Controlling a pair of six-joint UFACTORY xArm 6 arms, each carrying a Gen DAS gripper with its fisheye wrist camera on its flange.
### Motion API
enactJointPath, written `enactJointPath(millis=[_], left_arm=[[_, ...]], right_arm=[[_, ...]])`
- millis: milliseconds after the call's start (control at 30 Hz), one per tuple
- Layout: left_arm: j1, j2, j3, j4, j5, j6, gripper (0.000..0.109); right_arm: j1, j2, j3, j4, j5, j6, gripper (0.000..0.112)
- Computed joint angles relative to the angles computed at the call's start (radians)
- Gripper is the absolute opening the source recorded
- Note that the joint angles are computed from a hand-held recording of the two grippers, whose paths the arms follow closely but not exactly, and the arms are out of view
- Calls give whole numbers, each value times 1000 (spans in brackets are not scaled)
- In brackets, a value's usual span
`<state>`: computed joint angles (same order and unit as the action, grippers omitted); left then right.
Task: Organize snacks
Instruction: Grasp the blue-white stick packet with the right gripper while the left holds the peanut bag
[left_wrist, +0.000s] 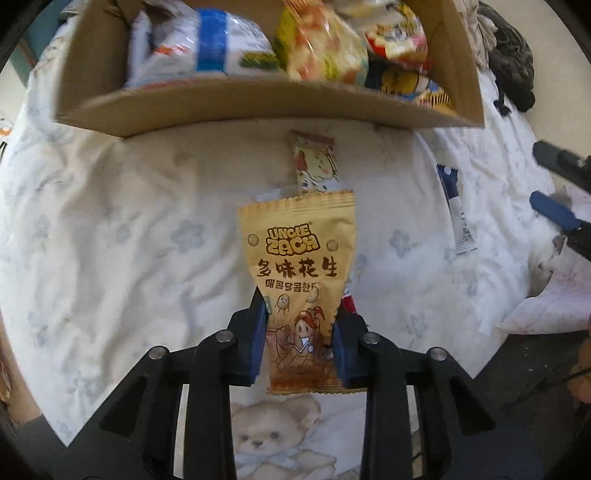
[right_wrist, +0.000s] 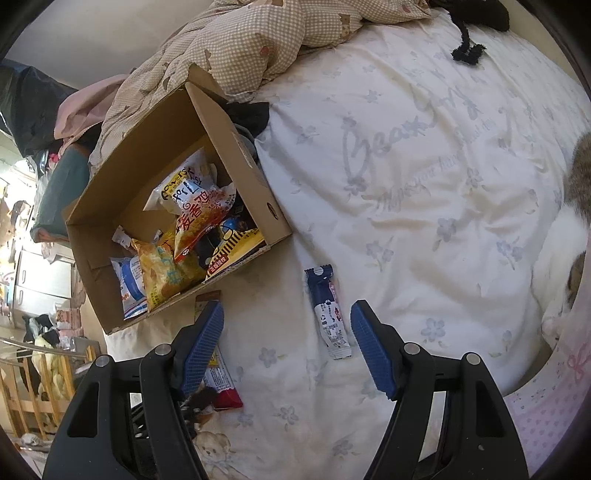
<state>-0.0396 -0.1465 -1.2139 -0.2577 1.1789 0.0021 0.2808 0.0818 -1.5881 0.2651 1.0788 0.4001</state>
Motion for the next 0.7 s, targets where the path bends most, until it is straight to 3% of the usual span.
enactJointPath(millis=[367, 567, 700], left_arm=[[93, -78, -77, 44, 51, -16, 26], [161, -118, -54, 79, 43, -62, 26], [176, -117, -40, 76, 24, -91, 26]], right_arm=[[-10, -13, 15, 12, 3, 10, 75], [-27, 20, 3, 49, 50, 46, 75], [-13, 75, -51, -17, 106, 79, 74]])
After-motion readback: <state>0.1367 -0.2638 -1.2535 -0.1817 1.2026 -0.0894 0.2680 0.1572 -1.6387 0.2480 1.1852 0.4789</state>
